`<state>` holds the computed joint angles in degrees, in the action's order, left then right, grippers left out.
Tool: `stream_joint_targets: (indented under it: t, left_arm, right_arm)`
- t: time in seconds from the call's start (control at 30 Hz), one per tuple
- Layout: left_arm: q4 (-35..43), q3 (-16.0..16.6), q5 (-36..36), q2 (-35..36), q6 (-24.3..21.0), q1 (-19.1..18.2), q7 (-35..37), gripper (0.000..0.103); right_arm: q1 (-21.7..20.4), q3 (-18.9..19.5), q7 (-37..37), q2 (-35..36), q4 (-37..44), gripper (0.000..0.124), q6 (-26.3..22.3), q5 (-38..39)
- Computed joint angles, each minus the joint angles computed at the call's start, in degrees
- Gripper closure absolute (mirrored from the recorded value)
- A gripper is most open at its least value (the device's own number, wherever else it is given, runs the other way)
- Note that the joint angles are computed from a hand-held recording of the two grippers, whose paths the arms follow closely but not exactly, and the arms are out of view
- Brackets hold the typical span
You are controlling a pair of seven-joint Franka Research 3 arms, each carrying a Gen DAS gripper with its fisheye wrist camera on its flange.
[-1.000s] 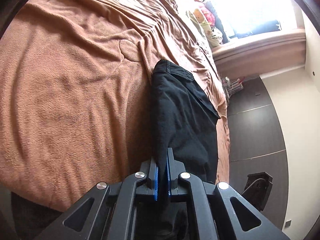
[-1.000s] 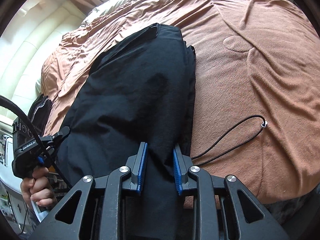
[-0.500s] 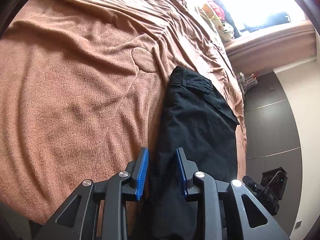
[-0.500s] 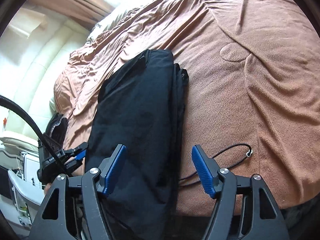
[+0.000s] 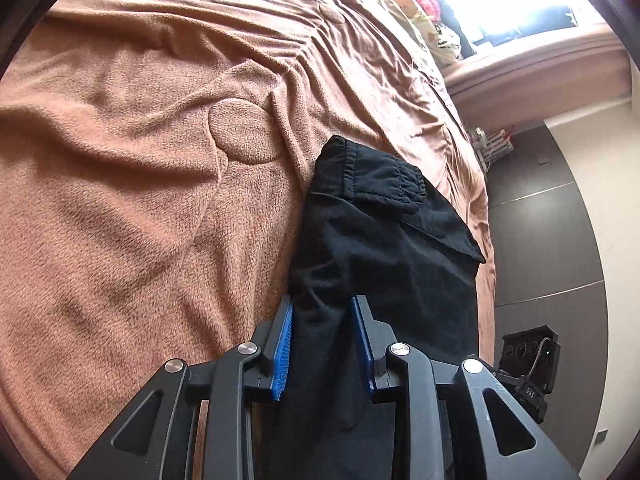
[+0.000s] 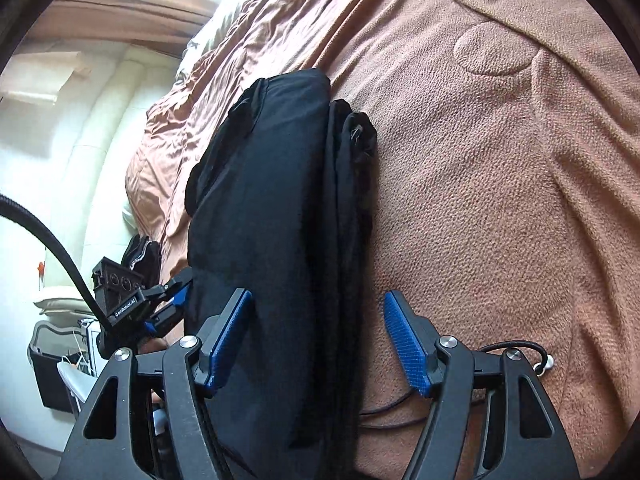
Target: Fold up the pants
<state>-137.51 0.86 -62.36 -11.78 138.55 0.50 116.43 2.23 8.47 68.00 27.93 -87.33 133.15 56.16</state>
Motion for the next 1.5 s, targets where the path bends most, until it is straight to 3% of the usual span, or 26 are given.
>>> stream_joint_targets:
  t: [0.23,0.3,0.6,0.8,1.07,1.5]
  left_arm:
    - [3.27,-0.44,-0.60,4.02,-2.00,1.02,1.20,0.074]
    - [3.96,-0.66,-1.26,4.92,-2.64,1.46,1.70,0.074]
    - [5.25,-1.76,-3.31,6.27,-4.59,3.33,3.71,0.074]
    - [4.17,-1.19,-5.36,3.59,-6.16,3.29,6.31,0.089]
    - [2.62,-0.60,-4.80,-0.34,-6.03,1.73,5.70,0.093]
    - [2.47,-1.17,-7.65,-4.57,-3.55,-3.68,4.66,0.094]
  right_arm:
    - [-1.45,1.62,-0.63,4.32,4.64,0.058,-2.38,3.12]
    - [-2.04,2.25,-0.58,6.44,6.90,0.068,-4.37,3.86]
    - [-2.50,3.53,0.75,11.90,13.19,0.068,-5.85,2.99]
    - [-3.48,3.96,-4.21,7.05,6.62,0.098,-3.19,5.22]
    - [-1.33,2.34,-8.69,0.07,-1.37,0.102,2.07,6.99]
    - [0.19,-0.84,-14.92,-9.74,-10.67,0.103,4.85,11.32]
